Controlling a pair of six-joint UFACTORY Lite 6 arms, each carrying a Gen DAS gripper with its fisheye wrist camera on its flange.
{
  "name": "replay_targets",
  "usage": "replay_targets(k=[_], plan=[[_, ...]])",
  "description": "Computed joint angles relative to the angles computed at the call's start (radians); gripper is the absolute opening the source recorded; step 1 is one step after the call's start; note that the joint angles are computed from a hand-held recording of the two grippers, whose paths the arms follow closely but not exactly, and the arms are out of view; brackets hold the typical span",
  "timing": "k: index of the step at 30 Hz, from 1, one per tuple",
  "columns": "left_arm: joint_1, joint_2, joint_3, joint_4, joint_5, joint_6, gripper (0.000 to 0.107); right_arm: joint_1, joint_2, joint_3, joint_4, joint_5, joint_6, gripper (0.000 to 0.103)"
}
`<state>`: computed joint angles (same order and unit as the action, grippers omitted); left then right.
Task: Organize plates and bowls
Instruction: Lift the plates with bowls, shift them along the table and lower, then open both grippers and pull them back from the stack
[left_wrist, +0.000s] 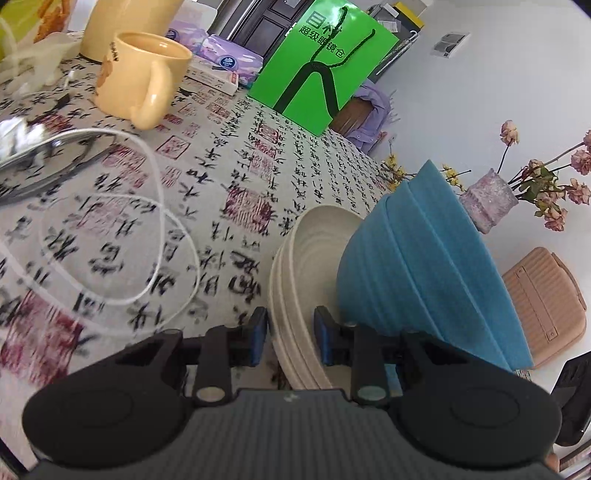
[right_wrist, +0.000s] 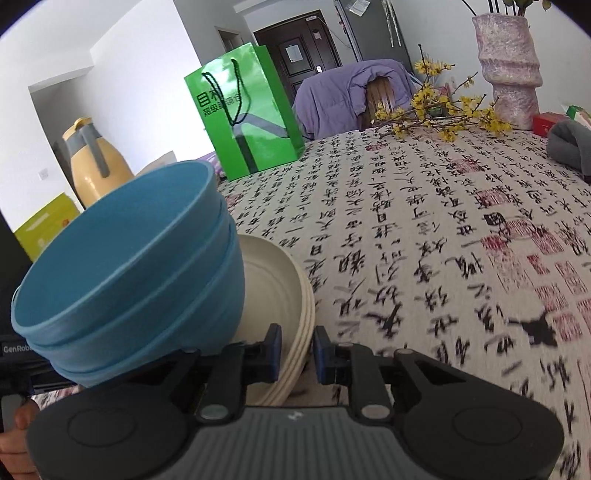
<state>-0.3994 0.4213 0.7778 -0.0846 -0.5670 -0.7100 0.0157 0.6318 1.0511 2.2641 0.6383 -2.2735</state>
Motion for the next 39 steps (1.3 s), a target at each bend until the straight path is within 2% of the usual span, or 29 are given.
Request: replay_targets(k=[7,10,16,18,20,22,24,25,28,30,33,39], plan=[[0.056,0.151,0.236,0.072,0.088,-0.023,0.027,-0.001,0.18,0.311,-0.171,-0.085,0.205,0.017],[0.066,0.176,0.279,0.091,0.108,-0.032,0.027,0.0,0.232,0.401,-0.217,-0.108,0.265,0.017],[0.048,0.182,0.265,0.057,0.065,-0.005,0.028,-0.02,0.228,0.372,-0.179,-0.075,0.226,0.017],[0.023,0.184,0.259,-0.047,0.044,0.091,0.032,-0.022,0.226,0.356,-0.152,-0.059,0.205,0.02],[-0.028,0.143,0.215,-0.247,0.032,0.3,0.043,-0.009,0.178,0.273,-0.018,-0.049,0.05,0.021],[-0.112,0.06,0.112,-0.454,-0.059,0.509,0.052,-0.005,0.076,0.134,0.123,-0.021,-0.159,0.031],[-0.211,-0.032,-0.002,-0.608,-0.148,0.64,0.067,-0.016,-0.053,-0.051,0.27,0.046,-0.369,0.048],[-0.28,-0.072,-0.05,-0.713,-0.194,0.699,0.07,-0.027,-0.115,-0.148,0.328,0.092,-0.46,0.05],[-0.499,-0.14,-0.132,-0.966,-0.318,0.823,0.075,-0.104,-0.311,-0.415,0.346,0.191,-0.564,0.063],[-0.676,-0.134,-0.138,-1.149,-0.432,0.904,0.083,-0.176,-0.438,-0.573,0.316,0.24,-0.591,0.07],[-0.894,-0.095,-0.116,-1.317,-0.566,0.94,0.091,-0.333,-0.623,-0.786,0.208,0.321,-0.587,0.079],[-1.185,0.056,0.035,-1.612,-0.777,0.995,0.103,-0.83,-0.861,-1.054,-0.276,0.509,-0.53,0.089]])
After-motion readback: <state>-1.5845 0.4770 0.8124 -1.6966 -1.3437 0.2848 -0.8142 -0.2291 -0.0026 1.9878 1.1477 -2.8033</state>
